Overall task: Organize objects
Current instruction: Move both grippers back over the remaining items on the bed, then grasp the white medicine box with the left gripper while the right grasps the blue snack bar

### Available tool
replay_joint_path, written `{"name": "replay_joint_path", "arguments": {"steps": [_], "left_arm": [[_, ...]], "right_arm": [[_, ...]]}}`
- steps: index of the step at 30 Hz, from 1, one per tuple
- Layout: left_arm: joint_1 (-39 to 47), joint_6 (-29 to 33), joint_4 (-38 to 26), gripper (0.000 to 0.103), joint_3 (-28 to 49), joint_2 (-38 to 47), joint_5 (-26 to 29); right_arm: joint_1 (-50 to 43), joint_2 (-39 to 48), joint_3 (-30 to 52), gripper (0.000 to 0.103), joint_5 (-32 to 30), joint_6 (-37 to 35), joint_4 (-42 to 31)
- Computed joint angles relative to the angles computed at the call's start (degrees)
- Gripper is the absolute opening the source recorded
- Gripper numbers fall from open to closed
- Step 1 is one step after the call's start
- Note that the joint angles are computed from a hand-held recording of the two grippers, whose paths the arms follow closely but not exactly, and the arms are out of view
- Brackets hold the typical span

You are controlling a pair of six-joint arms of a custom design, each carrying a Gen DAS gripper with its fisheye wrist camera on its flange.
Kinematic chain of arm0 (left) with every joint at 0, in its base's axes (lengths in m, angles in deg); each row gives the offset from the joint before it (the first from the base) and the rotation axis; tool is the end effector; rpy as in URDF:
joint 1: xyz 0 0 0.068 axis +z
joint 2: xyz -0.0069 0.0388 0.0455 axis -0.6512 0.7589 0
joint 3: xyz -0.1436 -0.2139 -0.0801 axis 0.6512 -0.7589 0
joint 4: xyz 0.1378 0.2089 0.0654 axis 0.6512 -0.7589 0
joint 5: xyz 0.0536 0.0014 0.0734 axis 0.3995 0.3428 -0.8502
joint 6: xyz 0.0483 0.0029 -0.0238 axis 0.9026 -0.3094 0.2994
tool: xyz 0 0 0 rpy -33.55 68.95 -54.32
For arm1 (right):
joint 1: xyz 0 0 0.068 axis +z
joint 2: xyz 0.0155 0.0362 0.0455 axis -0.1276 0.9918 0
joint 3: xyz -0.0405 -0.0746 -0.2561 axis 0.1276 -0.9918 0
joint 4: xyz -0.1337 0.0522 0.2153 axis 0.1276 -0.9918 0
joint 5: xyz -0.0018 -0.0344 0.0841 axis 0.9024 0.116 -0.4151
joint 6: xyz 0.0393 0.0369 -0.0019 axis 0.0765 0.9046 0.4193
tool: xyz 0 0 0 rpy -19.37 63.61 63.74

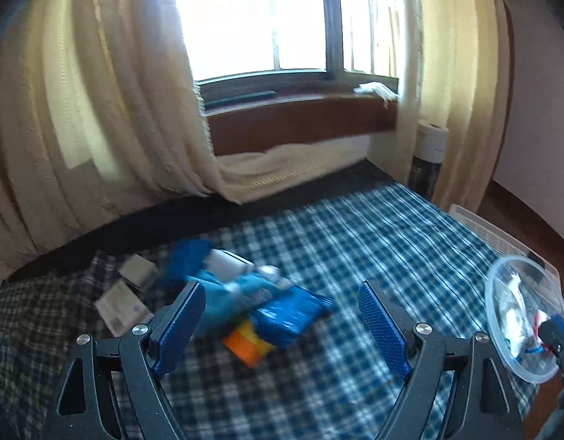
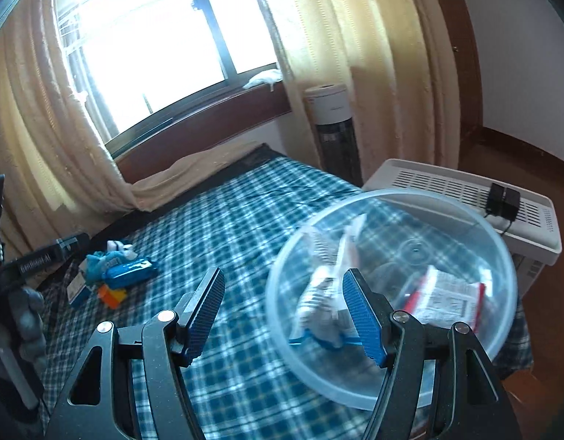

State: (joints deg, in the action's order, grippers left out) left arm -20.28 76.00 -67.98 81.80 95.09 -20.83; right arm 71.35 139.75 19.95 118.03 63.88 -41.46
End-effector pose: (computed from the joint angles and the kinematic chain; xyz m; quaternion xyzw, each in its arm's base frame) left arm 0.2681 0.0781 0.2977 0.2313 0.8717 -0.0856 0.4235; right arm 0.0547 0.1241 0.2497 0.2703 0.8420 0.0206 0.4665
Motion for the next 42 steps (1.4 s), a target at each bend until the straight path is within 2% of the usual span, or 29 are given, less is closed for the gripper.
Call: {"name": "replay_joint_path", "arguments": {"steps": [3,9,15,22,27,32,42], "left_arm": [[2.51,-0.94,0.4,0.088,4.88,4.8,0.25],[5.47,-3.77,0.53,0.088,14.56,16.08,-2.65],[7.07,-5.54,0.34,0.088,20.35,24.07,-5.37],[7.43,-11.09,-1.71,0.088,30.14,34.2,-9.94],[6.74,-15.92,-3.75,0.088,36.54,41.4,-15.17],[5.96,-19.01,-5.52,0.088,40.39,45.83,-17.07],[5.05,-21.1,-3.77,0.092,41.38,49.01,-19.58]], "right_arm": [[-2.41,0.79,0.96,0.068,0.14,-6.75,5.47],[-6.71,2.69,2.0,0.068,-0.96,-19.42,17.11],[-12.68,5.19,1.56,0.069,-5.53,-33.17,31.67],[-18.14,10.14,2.98,0.069,-11.24,-44.51,43.2],[-20.9,14.01,4.17,0.069,-15.08,-49.17,48.8],[-22.32,17.64,5.44,0.069,-17.36,-51.52,51.53],[-24.1,22.24,6.69,0.069,-20.71,-54.3,55.59]]}}
